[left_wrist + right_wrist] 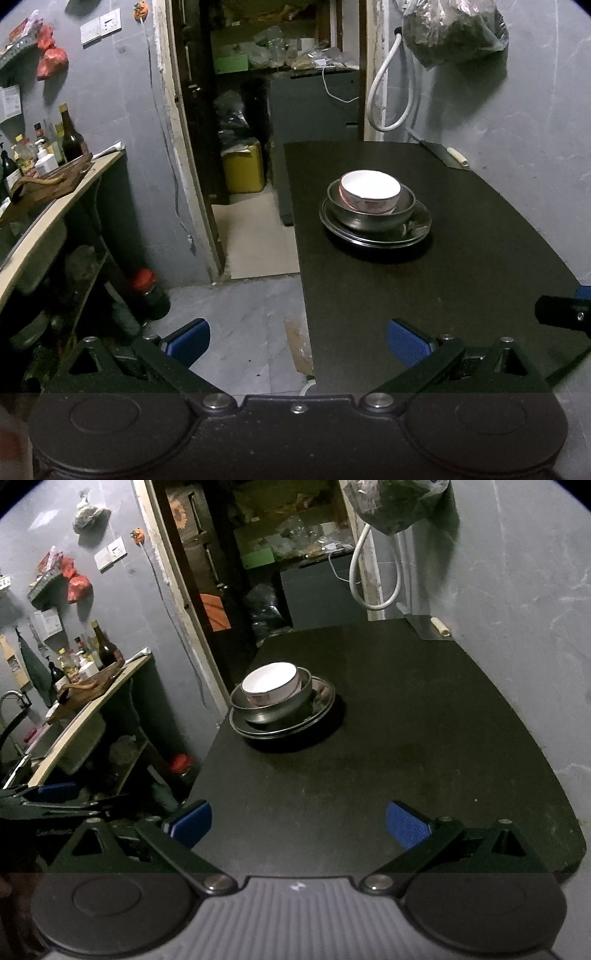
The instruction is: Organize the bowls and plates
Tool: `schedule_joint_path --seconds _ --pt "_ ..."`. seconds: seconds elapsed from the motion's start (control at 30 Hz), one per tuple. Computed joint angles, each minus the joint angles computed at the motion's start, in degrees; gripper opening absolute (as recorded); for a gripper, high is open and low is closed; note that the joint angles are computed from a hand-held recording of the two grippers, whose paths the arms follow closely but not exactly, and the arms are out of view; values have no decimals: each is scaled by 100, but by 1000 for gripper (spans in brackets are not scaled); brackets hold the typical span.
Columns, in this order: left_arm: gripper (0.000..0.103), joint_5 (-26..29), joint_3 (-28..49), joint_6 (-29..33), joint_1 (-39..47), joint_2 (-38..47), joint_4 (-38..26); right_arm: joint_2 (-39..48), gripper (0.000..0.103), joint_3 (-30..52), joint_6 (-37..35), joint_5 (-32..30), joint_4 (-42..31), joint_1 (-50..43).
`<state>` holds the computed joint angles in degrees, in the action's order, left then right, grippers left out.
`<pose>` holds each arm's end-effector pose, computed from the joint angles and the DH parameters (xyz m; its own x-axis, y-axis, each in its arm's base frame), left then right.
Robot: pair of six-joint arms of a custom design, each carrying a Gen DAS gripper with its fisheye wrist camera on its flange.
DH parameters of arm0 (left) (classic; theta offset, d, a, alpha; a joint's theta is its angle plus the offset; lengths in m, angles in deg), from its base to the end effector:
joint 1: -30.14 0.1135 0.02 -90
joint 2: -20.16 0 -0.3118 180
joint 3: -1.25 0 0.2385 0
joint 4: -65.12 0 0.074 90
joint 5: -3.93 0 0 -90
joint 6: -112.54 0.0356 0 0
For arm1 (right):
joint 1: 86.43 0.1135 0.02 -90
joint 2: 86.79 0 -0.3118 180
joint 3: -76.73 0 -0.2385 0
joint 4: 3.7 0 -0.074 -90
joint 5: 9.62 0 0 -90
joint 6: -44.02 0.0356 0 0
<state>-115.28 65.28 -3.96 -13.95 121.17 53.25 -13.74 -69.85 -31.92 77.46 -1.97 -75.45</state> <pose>0.2557 -0.2235 0.1970 -0.6521 0.0895 -0.7529 0.0958 0.9948 0.0352 0.1952 0.0397 0.1923 -0.6408 0.1228 -0.7578 -0.0763 0.9720 0.2221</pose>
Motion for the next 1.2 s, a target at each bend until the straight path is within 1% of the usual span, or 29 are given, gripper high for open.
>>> schedule_joint_path --seconds 0.07,0.33,0.57,0.73,0.9,1.0,1.2 --pt "102 131 -222 194 106 -75 323 19 103 28 206 342 1 266" --pt "102 1014 -934 973 842 -330 1275 225 103 191 1227 1931 -129 1692" --pt "102 1640 -1224 1504 1328 -415 1830 389 103 447 1804 2885 -470 2531" --pt "102 2042 -1338 1699 1509 -417 2086 444 103 527 2207 3341 -757 2953" --pt "102 2413 -1433 1769 1623 -354 2330 429 103 493 2663 3765 -1078 3439" --pt "102 2616 -1427 1805 1639 -313 2307 359 103 498 2905 3882 -1299 3549" --pt "102 2733 -1619 1941 1621 -342 2467 485 103 568 3232 3833 -1545 3699"
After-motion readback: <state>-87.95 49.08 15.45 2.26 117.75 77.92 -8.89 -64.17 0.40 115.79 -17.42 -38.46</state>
